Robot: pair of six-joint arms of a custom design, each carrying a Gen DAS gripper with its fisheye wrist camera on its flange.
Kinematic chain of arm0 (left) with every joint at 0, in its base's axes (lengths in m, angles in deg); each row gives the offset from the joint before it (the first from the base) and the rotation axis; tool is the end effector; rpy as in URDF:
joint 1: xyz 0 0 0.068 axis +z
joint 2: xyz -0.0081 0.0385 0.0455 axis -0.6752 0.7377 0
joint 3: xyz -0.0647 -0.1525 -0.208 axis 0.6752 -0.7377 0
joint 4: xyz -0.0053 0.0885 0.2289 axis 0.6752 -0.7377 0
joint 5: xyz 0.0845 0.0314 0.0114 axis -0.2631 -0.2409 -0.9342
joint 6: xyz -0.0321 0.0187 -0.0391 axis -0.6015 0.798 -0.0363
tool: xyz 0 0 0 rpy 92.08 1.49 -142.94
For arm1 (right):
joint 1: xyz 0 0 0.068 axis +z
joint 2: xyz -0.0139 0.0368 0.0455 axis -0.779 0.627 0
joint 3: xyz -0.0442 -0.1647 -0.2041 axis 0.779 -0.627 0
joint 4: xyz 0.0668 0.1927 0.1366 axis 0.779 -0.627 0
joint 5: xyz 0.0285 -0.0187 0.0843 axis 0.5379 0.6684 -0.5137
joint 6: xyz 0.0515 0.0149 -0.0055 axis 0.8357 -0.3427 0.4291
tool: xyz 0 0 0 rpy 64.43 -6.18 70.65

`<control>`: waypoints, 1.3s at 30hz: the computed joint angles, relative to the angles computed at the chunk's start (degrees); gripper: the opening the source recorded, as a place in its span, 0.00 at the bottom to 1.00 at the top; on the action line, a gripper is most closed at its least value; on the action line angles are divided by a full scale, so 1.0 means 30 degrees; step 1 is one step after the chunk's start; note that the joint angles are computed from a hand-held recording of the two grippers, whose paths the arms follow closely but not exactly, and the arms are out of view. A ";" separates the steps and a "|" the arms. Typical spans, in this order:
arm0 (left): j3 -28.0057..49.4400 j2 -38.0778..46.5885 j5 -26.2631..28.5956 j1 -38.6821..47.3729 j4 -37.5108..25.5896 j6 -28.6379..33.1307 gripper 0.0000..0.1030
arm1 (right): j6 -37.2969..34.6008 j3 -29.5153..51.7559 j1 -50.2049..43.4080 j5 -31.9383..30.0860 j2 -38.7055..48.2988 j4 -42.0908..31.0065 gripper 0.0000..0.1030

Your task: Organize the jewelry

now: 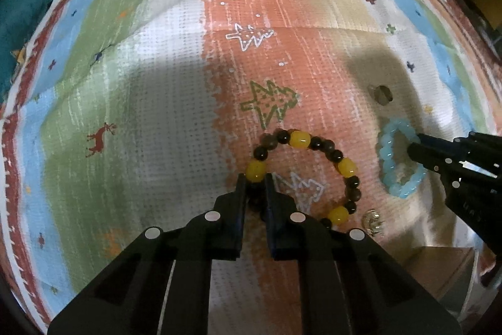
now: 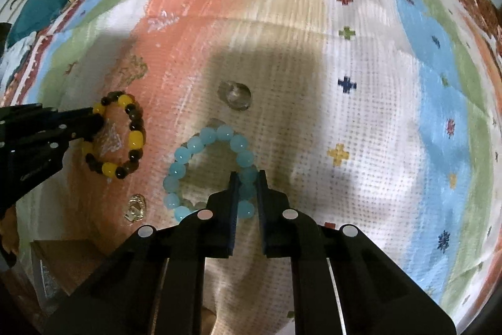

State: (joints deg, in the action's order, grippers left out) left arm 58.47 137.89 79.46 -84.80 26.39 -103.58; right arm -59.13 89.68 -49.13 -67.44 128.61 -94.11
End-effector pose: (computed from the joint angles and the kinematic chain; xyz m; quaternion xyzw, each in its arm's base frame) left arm 0.1926 -0.1715 0.2508 0.0500 0.9881 -0.0566 0.1340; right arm 0.2229 0.0125 0.2434 -0.1776 0.9721 0.0449 0.1467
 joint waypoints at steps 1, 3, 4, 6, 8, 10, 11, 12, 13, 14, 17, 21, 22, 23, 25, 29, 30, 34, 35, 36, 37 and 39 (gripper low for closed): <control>-0.0118 -0.0431 0.0079 0.0089 -0.0147 0.0065 0.10 | -0.0139 -0.0053 -0.0139 -0.0044 -0.0487 -0.0150 0.12; 0.0196 -0.0960 -0.0124 -0.0064 -0.0453 -0.0081 0.09 | -0.0211 0.0301 -0.0130 -0.0208 -0.0991 -0.0555 0.12; 0.0272 -0.1435 -0.0078 0.0052 -0.0687 0.0059 0.09 | -0.0353 0.0488 -0.0214 -0.0498 -0.1397 -0.0890 0.12; 0.0743 -0.2069 -0.0239 -0.0315 -0.1000 -0.0199 0.09 | -0.0538 0.0690 -0.0410 -0.0919 -0.2090 -0.1354 0.12; 0.1250 -0.2823 -0.0614 -0.1047 -0.1389 -0.0756 0.09 | -0.0735 0.0726 -0.0761 -0.1238 -0.2840 -0.1693 0.12; 0.1707 -0.3152 -0.0997 -0.1737 -0.1675 -0.1251 0.09 | -0.0885 0.0753 -0.1036 -0.1500 -0.3605 -0.2103 0.12; 0.1990 -0.3150 -0.1199 -0.2051 -0.1802 -0.1508 0.09 | -0.0607 0.0927 -0.0775 -0.1443 -0.3617 -0.2124 0.12; 0.2169 -0.3360 -0.1394 -0.2382 -0.1975 -0.1767 0.09 | -0.0645 0.0937 -0.0876 -0.1577 -0.3882 -0.2296 0.12; 0.2450 -0.3161 -0.1614 -0.2778 -0.1959 -0.2093 0.09 | -0.0647 0.0949 -0.0948 -0.1727 -0.4104 -0.2452 0.12; 0.2630 -0.3223 -0.1762 -0.2984 -0.2061 -0.2256 0.09 | -0.0536 0.0940 -0.0923 -0.1865 -0.4170 -0.2449 0.12; 0.2781 -0.3376 -0.2035 -0.3161 -0.1992 -0.2364 0.09 | -0.0369 0.1222 -0.1132 -0.2416 -0.4212 -0.2664 0.12; 0.3055 -0.3471 -0.2494 -0.3653 -0.2132 -0.2663 0.09 | -0.0459 0.1522 -0.1376 -0.2614 -0.4827 -0.3048 0.12; 0.3136 -0.3560 -0.2566 -0.3778 -0.2218 -0.2722 0.09 | -0.0520 0.1570 -0.1477 -0.2727 -0.4969 -0.3162 0.12; 0.3184 -0.3611 -0.2648 -0.3882 -0.2253 -0.2783 0.09 | -0.0616 0.1637 -0.1634 -0.2833 -0.5212 -0.3300 0.12; 0.3354 -0.3745 -0.2821 -0.4139 -0.2377 -0.2963 0.09 | -0.0661 0.1795 -0.1849 -0.3088 -0.5549 -0.3534 0.12; 0.3798 -0.3897 -0.3499 -0.4968 -0.2786 -0.3367 0.09 | -0.0594 0.1798 -0.2412 -0.3572 -0.6212 -0.3674 0.12; 0.3982 -0.3922 -0.3826 -0.5304 -0.2963 -0.3533 0.09 | -0.0477 0.1690 -0.2206 -0.3160 -0.6569 -0.3485 0.12; 0.4517 -0.4078 -0.4468 -0.6212 -0.3383 -0.4074 0.09 | -0.0613 0.1700 -0.2487 -0.3291 -0.7408 -0.3460 0.12; 0.4668 -0.4125 -0.4709 -0.6537 -0.3545 -0.4256 0.09 | -0.0806 0.1706 -0.2643 -0.3395 -0.7506 -0.3537 0.12; 0.4753 -0.4187 -0.4898 -0.6814 -0.3667 -0.4431 0.09 | -0.1014 0.1761 -0.2744 -0.3489 -0.7603 -0.3744 0.12; 0.4813 -0.4286 -0.5108 -0.7164 -0.3795 -0.4681 0.09 | -0.1133 0.1813 -0.2824 -0.3562 -0.7687 -0.3895 0.12; 0.4939 -0.4421 -0.5514 -0.7759 -0.4057 -0.5138 0.09 | -0.1506 0.1939 -0.3240 -0.3909 -0.7946 -0.4273 0.12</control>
State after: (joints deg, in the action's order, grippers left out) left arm 73.28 124.63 62.92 -108.08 14.21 -118.99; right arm -63.65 95.49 -58.85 -79.16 104.77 -106.93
